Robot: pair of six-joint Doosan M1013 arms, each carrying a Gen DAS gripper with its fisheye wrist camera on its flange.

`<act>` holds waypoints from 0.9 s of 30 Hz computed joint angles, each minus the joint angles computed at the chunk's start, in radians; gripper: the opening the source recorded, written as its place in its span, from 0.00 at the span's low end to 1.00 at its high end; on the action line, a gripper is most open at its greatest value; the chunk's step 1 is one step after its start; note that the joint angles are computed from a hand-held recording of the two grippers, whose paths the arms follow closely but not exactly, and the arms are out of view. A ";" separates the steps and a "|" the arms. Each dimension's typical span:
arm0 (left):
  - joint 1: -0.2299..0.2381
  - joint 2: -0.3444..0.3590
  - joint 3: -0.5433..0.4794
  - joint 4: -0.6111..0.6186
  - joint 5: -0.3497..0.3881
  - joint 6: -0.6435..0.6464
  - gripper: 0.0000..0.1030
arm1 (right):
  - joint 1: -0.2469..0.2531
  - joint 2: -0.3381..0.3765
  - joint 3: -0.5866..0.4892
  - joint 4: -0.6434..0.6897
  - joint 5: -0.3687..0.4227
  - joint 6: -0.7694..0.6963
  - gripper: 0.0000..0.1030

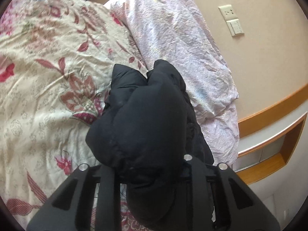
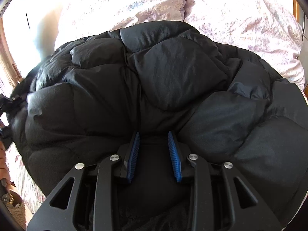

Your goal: Fold large clothes

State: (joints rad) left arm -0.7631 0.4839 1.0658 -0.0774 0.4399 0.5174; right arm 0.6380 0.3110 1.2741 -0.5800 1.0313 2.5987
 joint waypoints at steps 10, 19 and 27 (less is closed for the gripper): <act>-0.056 0.022 -0.137 0.152 0.031 0.126 0.22 | -0.003 0.006 0.000 -0.003 0.000 -0.001 0.32; -0.104 0.074 -0.268 0.177 0.065 0.270 0.22 | -0.017 -0.006 0.015 0.020 -0.027 0.009 0.32; -0.152 0.142 -0.396 0.103 0.074 0.486 0.23 | -0.054 -0.050 0.067 0.098 -0.116 0.013 0.32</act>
State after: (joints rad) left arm -0.9156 0.6256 0.6696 0.0255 0.5136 1.0037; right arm 0.5839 0.2606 1.3415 -0.4819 0.9158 2.6116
